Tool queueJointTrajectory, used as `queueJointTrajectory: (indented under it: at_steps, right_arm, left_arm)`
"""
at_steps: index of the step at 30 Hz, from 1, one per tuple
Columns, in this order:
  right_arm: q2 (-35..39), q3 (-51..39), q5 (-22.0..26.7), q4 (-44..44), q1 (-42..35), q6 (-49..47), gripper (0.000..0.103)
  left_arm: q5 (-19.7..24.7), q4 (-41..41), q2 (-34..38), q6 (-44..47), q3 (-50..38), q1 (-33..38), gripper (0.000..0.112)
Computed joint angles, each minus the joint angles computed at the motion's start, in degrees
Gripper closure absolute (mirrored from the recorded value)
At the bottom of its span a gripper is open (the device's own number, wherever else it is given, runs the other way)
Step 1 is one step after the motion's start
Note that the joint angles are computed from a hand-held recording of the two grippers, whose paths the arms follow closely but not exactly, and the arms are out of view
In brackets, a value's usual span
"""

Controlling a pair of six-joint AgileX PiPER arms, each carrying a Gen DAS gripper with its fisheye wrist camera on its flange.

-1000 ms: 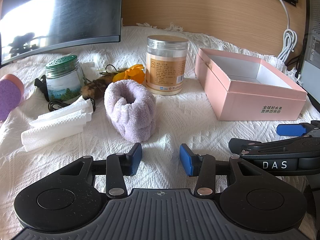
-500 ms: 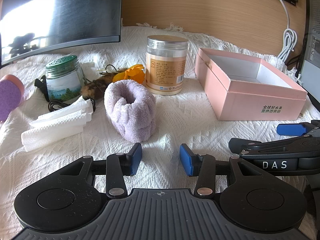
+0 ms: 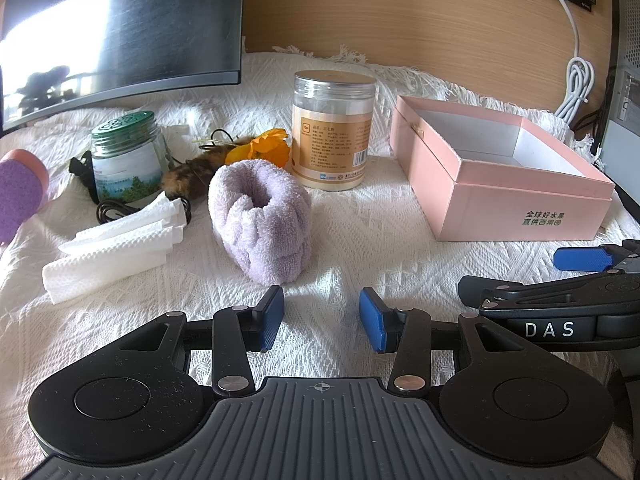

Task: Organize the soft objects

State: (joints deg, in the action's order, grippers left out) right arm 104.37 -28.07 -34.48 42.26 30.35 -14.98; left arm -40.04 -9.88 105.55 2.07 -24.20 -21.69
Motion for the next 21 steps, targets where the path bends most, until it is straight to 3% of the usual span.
queueJointTrajectory:
  at_steps: [21]
  right_arm:
    - [0.12, 0.12, -0.14, -0.69, -0.22, 0.62, 0.000]
  left_arm:
    - [-0.10, -0.57, 0.01, 0.13, 0.05, -0.46, 0.065]
